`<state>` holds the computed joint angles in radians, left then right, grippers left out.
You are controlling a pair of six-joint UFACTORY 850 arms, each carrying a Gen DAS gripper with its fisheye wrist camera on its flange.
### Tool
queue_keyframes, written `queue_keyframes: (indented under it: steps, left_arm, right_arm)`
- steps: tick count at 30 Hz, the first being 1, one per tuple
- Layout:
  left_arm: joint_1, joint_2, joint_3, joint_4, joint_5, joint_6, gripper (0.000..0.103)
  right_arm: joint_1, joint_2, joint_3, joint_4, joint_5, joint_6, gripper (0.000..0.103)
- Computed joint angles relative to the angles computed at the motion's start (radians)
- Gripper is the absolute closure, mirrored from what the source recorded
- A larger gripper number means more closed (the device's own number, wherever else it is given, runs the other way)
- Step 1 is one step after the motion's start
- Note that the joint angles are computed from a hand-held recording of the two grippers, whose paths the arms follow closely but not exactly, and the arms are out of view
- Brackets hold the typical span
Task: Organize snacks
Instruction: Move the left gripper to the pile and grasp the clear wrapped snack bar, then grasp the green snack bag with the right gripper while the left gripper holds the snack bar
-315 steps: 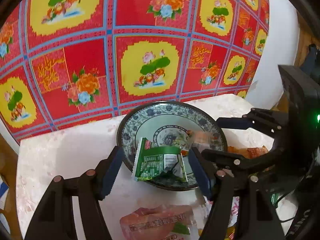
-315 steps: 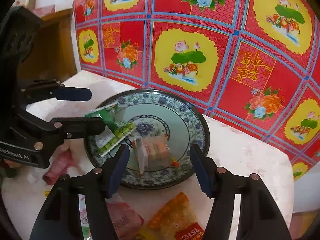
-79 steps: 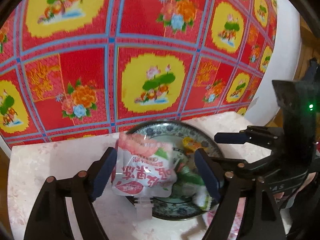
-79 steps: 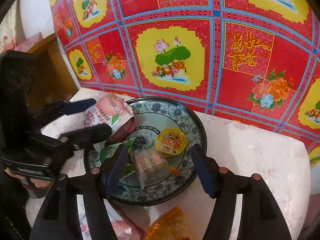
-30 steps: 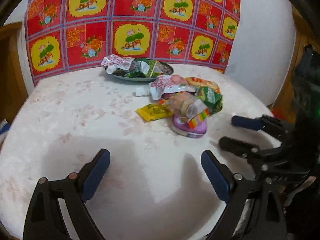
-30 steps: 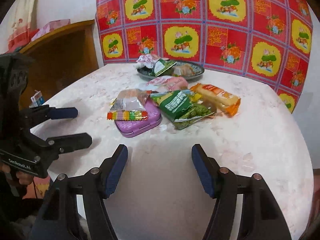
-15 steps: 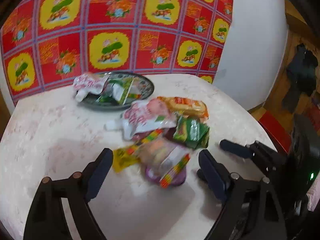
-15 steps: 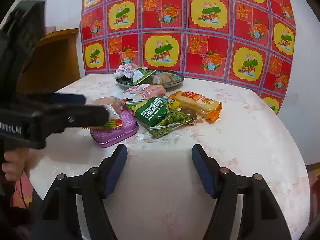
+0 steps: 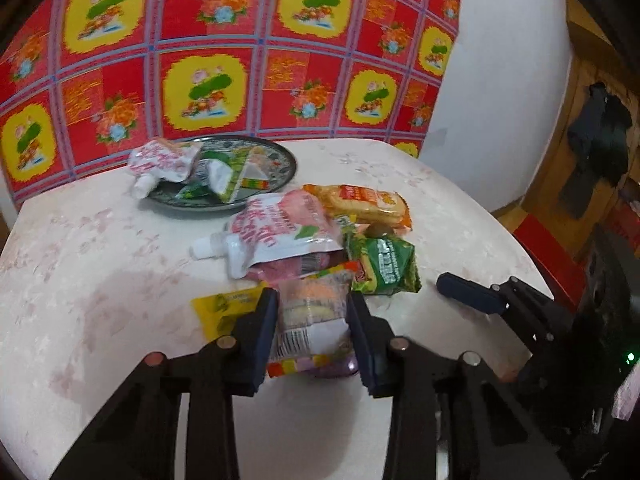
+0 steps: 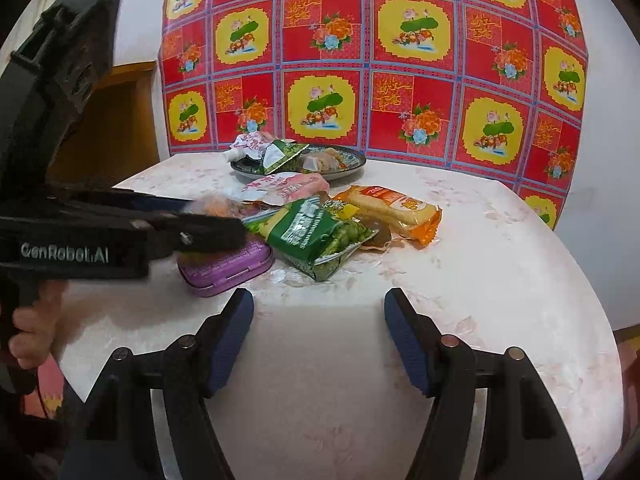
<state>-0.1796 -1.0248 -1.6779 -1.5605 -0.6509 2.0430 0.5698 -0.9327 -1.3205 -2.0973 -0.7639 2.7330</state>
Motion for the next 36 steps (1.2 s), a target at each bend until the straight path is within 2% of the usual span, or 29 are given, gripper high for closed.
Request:
queue_keyframes:
  steps: [6,9,12,16,17,19,21,25,31,32,34,35,36]
  left_arm:
    - [0.055,0.018,0.041,-0.049,-0.041,0.014,0.066]
    - [0.067,0.016,0.047,-0.042,-0.007,0.022,0.066]
    - [0.070,0.000,0.039,-0.088,0.048,0.057,0.066]
    - [0.083,-0.016,0.037,-0.180,0.008,0.089,0.064]
    - [0.084,-0.016,0.041,-0.192,0.006,0.098,0.064]
    - [0.085,-0.015,0.043,-0.195,0.004,0.101,0.064]
    - [0.088,-0.023,0.029,-0.175,-0.008,0.067,0.064]
    - [0.099,-0.038,0.004,-0.133,-0.043,-0.004,0.064]
    - [0.091,-0.027,0.022,-0.166,-0.025,0.044,0.064]
    - [0.094,-0.029,0.019,-0.170,-0.029,0.037,0.064]
    - [0.099,-0.033,0.016,-0.175,-0.041,0.023,0.064]
    - [0.100,-0.033,0.017,-0.181,-0.043,0.026,0.064]
    - [0.100,-0.031,0.023,-0.198,-0.042,0.044,0.064]
  right_arm:
    - [0.000,0.000,-0.002,0.006,0.007,-0.004,0.034]
    - [-0.002,0.004,-0.007,0.023,0.027,-0.019,0.034]
    - [-0.012,0.017,-0.012,0.040,0.090,-0.040,0.034]
    - [-0.042,0.051,-0.009,0.007,0.201,0.039,0.033]
    - [-0.048,0.057,-0.006,-0.032,0.211,0.093,0.031]
    - [-0.058,0.056,-0.020,-0.063,0.230,0.156,0.011]
    - [-0.056,0.041,-0.057,0.025,0.223,0.092,0.008]
    - [-0.051,0.000,-0.143,0.152,0.196,-0.041,0.008]
    - [-0.075,-0.053,-0.256,0.400,0.260,-0.277,0.008]
    - [-0.081,-0.054,-0.257,0.399,0.281,-0.276,0.009]
    - [-0.092,-0.046,-0.236,0.336,0.307,-0.193,0.032]
    - [-0.091,-0.044,-0.231,0.337,0.292,-0.186,0.039]
    - [-0.087,-0.044,-0.231,0.377,0.270,-0.221,0.052]
